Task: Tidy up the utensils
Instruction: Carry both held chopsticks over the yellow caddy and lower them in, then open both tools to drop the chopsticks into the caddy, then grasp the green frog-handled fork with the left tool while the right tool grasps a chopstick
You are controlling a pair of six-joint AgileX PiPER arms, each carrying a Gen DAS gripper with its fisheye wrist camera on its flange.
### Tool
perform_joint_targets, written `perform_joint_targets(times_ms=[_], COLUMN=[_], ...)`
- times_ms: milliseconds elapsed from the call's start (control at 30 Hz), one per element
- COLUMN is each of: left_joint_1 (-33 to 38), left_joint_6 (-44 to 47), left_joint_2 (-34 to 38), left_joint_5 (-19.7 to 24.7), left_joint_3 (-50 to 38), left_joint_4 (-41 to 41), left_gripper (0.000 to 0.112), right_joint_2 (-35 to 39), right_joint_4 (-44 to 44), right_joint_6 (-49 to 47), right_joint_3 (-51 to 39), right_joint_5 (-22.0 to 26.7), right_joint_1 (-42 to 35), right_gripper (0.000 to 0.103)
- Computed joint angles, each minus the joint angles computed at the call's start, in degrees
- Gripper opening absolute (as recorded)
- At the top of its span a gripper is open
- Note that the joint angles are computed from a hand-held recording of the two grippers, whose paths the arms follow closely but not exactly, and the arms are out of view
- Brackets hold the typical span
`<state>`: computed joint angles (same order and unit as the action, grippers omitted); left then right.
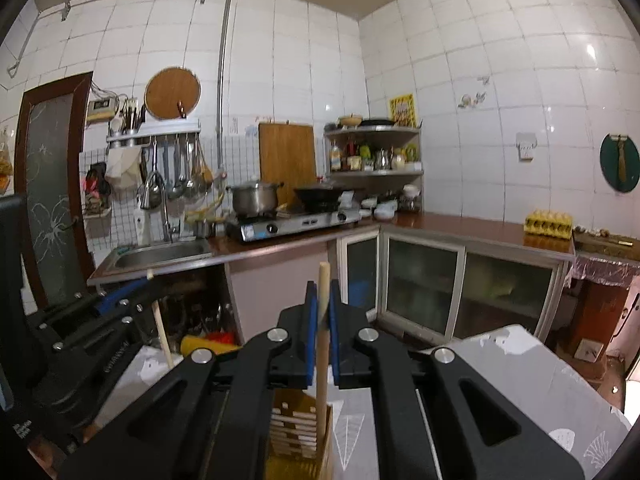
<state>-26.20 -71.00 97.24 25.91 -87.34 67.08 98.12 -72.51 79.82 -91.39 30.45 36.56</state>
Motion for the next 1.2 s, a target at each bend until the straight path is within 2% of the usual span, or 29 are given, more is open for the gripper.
perform_joint_targets(times_ms=[100,133,200,233,267,400,500,567,767,867,1067,1200], left_joint_1=[-1.49,-2.09,-2.68,-3.36,-3.96,-7.32,-10.58,-13.49,-21.28,-25.71,-30.8,-31.75], left_joint_6=[-4.36,-4.89,-1.59,-0.86,-0.68,0.86,0.79,0.04,-2.85,-5.79,-9.58,-11.6], left_joint_2=[-3.71,-5.61,-9.3,-10.79,-12.68,-20.21,-25.22,-27.98,-34.46,-36.38,-37.27,-37.29], left_joint_5=[2.05,2.6,2.66,3.32,4.08,8.16,12.37,15.46,24.16,28.33,31.44,30.89], left_joint_3=[3.92,5.57,8.03,9.04,10.47,15.58,18.89,21.06,26.97,30.35,35.79,39.28], left_joint_4=[4.72,5.5,2.17,1.27,0.89,-1.02,-2.25,-1.86,-2.22,-1.49,-2.01,-3.86], left_gripper=[0.061,0.064,0.069,0.07,0.074,0.089,0.094,0.098,0.098,0.098,0.098,0.098], right_joint_2=[-1.29,-1.83,-4.14,-4.82,-6.9,-13.72,-18.74,-21.41,-27.76,-29.97,-31.59,-31.01], right_joint_4=[4.57,5.16,6.81,6.59,4.21,3.32,4.19,3.9,2.33,3.09,2.91,2.91], right_joint_6=[-5.57,-6.3,-7.18,-6.58,-3.69,-1.29,0.31,1.59,7.7,10.13,14.69,17.4], right_joint_3=[0.32,0.54,1.97,2.33,4.65,12.21,18.14,21.67,31.61,34.96,39.74,42.62], right_joint_5=[1.75,2.34,3.78,4.45,5.78,9.27,10.67,12.52,19.39,20.69,23.35,24.06], right_joint_1=[0.23,0.41,0.76,1.02,1.89,4.71,6.61,8.61,16.8,19.24,23.02,24.49], right_gripper=[0.007,0.01,0.04,0.061,0.064,0.064,0.065,0.069,0.073,0.073,0.073,0.073])
